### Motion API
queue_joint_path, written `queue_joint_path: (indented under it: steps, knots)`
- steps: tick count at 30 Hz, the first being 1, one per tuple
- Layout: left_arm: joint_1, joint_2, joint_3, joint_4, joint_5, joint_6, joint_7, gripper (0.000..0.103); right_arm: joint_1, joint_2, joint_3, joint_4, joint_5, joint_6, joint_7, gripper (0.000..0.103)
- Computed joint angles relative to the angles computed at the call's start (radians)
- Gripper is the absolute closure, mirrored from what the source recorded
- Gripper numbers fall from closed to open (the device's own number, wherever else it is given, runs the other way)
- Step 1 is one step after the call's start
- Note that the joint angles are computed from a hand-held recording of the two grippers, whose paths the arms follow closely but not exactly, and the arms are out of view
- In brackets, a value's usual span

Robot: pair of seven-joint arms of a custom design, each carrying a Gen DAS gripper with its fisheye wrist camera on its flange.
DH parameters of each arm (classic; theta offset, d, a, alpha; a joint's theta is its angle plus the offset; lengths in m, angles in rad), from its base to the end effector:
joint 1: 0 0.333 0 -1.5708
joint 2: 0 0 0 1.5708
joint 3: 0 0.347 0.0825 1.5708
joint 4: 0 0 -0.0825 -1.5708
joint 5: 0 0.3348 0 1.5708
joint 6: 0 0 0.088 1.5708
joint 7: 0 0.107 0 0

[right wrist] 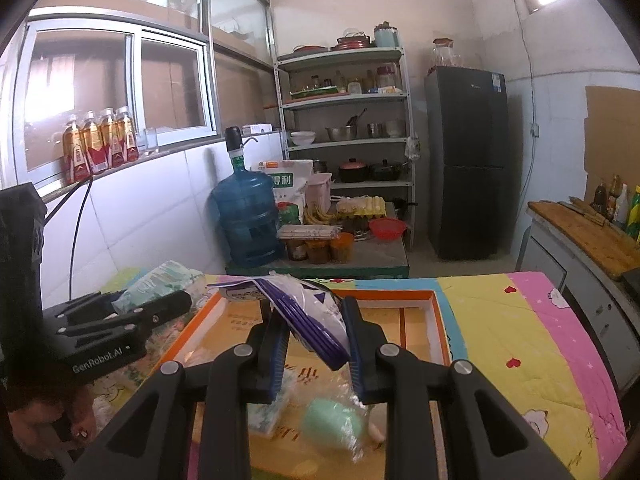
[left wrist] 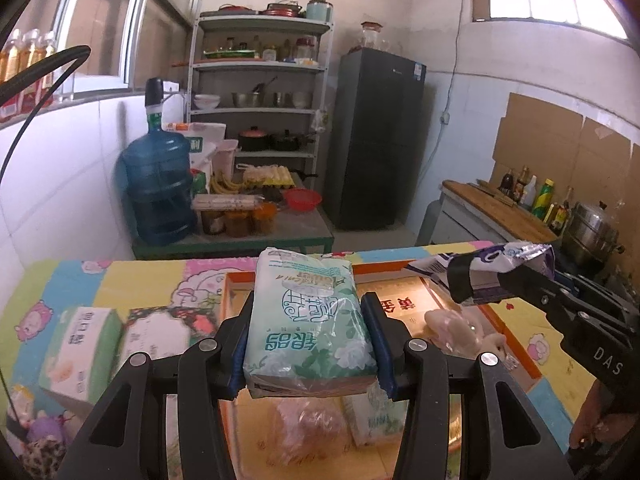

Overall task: Organize soft objects
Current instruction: 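Carry the wipes pack and snack bag with both tools over the box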

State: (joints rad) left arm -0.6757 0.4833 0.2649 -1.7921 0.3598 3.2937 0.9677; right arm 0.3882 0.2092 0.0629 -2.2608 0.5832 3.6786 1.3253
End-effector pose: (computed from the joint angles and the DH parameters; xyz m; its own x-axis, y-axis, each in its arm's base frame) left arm 0.5872 -0.3349 0.4659 -0.3463 -0.9309 0.1162 -0.5276 0.0908 -0.8446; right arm 0.5183 0.1684 0.4748 0.0779 -0.9873 -0.1388 -0.4229 0.0934 -0.9014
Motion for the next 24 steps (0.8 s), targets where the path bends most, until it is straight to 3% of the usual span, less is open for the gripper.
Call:
queue_joint_path:
  steps: [3,5,9,24]
  knots:
    - [0.042,0.028,-0.055,0.04,-0.002,-0.022,0.003,0.052,-0.021,0.026,0.0,0.029,-0.031,-0.017,0.024,0.076]
    - [0.097,0.051,-0.125,0.075,0.003,-0.047,0.009,0.052,-0.028,0.048,-0.001,0.052,-0.045,-0.033,0.035,0.076]
    - [0.151,0.085,-0.193,0.117,0.018,-0.075,0.004,0.052,-0.035,0.078,-0.004,0.077,-0.064,-0.049,0.055,0.076]
    - [0.212,0.142,-0.273,0.195,0.067,-0.142,-0.013,0.052,-0.052,0.111,-0.012,0.103,-0.11,-0.075,0.103,0.076]
